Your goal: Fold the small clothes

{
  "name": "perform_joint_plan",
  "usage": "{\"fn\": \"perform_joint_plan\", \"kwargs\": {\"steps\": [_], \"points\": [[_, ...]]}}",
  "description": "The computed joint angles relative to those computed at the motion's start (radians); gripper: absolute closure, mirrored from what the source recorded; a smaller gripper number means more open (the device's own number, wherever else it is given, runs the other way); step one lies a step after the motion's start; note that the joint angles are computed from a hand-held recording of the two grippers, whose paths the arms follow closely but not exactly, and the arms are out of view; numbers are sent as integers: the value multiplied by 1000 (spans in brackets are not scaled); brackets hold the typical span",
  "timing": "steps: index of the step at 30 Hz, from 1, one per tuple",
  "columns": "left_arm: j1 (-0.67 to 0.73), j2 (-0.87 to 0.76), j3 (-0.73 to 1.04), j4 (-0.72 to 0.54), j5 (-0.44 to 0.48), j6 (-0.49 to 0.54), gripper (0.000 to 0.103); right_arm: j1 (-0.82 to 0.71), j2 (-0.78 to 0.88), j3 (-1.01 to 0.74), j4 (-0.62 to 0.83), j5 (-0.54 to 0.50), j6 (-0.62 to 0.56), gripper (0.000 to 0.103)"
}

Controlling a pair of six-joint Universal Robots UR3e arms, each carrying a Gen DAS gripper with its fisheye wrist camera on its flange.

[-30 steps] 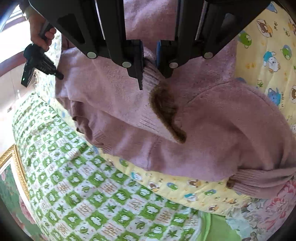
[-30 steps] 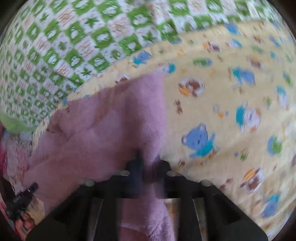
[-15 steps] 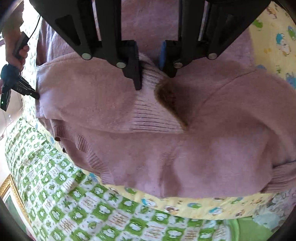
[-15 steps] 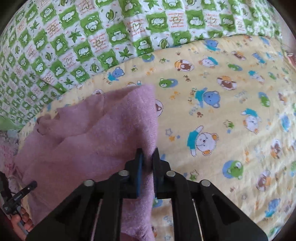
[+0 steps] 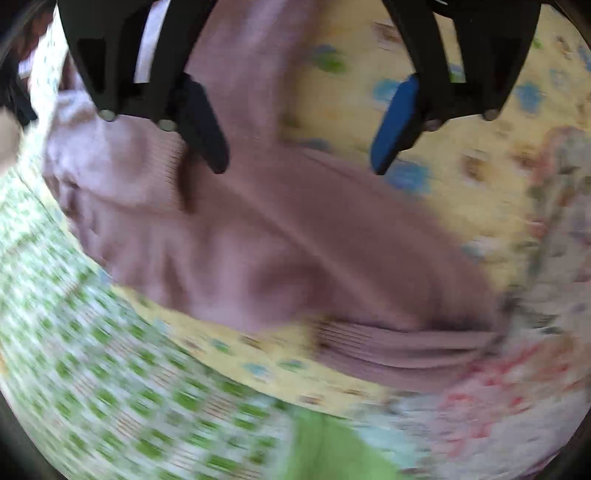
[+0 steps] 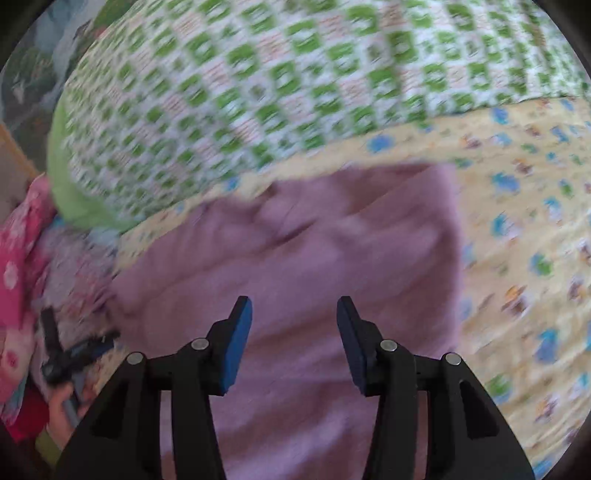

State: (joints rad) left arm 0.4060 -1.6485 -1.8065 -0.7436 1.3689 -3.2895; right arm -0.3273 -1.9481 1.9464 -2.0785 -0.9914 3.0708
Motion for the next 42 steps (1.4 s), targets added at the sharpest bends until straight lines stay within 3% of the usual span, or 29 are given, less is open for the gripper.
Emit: {"fn": "perform_joint_plan", "kwargs": {"steps": [4,9,11,13,14,17,22,26,28,29,31,32,33,35,42], "points": [[122,-67,77,-26,52,-34,21,61,-10,28,32,4,20,54],[117,-274,339,-80,290,-27,21,80,-32,55,70,-4,24,54],[121,-349,428,-120,311,-14,23,71,-43,56,84,-7,21,54],[130,-385,459,-111,296,2,51,61,-47,50,99,-12,17,54],[147,-397,478,-129,239,19,92,58,-47,45,101,-17,16,54],[150,-345,430,-81,177,22,94,44,-53,44,97,-15,16,54],[106,-89,299,-31,-68,50,96,3,-76,46,99,15,27,54],[-79,12,365,-39,-281,13,96,-34,-118,43,122,44,35,54],[-201,-14,418,-6,-365,5,94,-57,-148,43,145,57,30,54],[-262,-50,466,-11,-354,11,89,-71,-164,43,160,61,24,54],[-436,-152,561,-14,-222,42,77,-108,-195,48,200,71,9,54],[-514,-238,636,-73,-160,66,64,-137,-212,50,234,79,-8,54],[-550,-284,669,-113,-121,71,58,-161,-226,52,262,85,-25,54],[-578,-333,643,-160,-86,85,60,-232,-268,60,344,100,-83,54],[-459,-191,257,-54,-19,172,55,-409,-312,131,446,121,-205,54]]}}
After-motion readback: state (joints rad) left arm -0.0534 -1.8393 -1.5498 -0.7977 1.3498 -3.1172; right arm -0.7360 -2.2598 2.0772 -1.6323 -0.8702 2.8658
